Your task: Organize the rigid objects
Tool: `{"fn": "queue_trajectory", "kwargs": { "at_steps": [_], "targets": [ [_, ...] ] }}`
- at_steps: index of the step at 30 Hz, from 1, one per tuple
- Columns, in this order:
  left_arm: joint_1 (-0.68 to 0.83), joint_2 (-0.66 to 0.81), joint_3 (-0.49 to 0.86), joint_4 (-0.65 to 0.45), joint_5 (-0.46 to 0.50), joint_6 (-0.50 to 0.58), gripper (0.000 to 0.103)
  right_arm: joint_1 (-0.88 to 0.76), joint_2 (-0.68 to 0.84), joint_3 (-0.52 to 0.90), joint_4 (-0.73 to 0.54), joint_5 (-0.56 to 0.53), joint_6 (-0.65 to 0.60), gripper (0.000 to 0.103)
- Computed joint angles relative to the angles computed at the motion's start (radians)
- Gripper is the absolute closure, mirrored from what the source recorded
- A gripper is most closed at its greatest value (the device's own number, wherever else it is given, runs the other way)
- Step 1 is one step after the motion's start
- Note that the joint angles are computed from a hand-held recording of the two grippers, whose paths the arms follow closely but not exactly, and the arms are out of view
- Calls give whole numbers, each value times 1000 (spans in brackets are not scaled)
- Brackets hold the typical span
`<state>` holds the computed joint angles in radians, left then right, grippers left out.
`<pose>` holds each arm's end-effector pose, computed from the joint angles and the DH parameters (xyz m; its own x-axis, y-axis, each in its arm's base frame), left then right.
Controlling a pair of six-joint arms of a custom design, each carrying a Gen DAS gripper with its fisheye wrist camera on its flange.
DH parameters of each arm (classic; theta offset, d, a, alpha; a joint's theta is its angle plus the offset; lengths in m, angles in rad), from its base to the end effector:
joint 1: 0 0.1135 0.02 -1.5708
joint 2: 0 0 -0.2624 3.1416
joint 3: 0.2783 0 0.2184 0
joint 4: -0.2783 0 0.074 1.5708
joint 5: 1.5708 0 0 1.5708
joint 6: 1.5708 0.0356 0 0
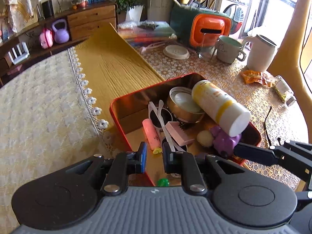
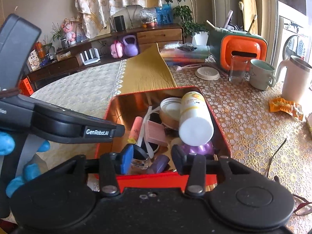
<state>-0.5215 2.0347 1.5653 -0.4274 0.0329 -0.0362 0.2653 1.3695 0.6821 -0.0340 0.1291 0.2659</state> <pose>0.3638 -0.2104 0.2211 -0.6957 0.3580 -0.6228 0.4909 0.8699 -0.0483 0.2424 0.0611 0.2115 -0.6587 0.0911 -0.7468 0.0066 0.9933 0.1153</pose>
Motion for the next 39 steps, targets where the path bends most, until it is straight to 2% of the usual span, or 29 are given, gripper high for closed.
{"fn": "queue_trajectory", "kwargs": {
  "at_steps": [6, 8, 9, 11, 13, 15, 18, 21, 26, 28, 33, 39],
  "targets": [
    [-3, -122, -132, 57, -15, 25, 86, 40, -76, -1, -61, 37, 9, 54],
    [-2, -162, -173, 69, -6, 36, 81, 54, -104, -1, -83, 51, 14, 52],
    [-1, -186, -197, 78, 0, 39, 75, 62, -119, -1, -93, 58, 18, 51],
    [0, -231, -237, 92, 7, 41, 68, 74, -148, -1, -117, 65, 22, 49],
    [5, -274, -274, 102, 21, 40, 45, 96, -176, -2, -140, 85, 28, 48],
    [5, -326, -324, 130, 13, 42, 39, 117, -201, 1, -164, 104, 32, 47],
    [10, -385, -373, 142, 24, 51, 37, 138, -238, 2, -199, 116, 37, 44],
    [15, -442, -415, 148, 31, 45, 28, 168, -271, 2, -231, 134, 49, 42],
    [28, -521, -473, 148, 44, 40, 27, 209, -332, -2, -269, 172, 60, 37],
    [34, -548, -490, 141, 50, 35, 23, 211, -354, -4, -280, 174, 58, 33],
    [53, -616, -537, 130, 72, 26, 19, 237, -422, -27, -288, 194, 41, 21],
    [63, -688, -589, 126, 76, 14, 2, 266, -493, -47, -303, 214, 58, 10]
  ]
}}
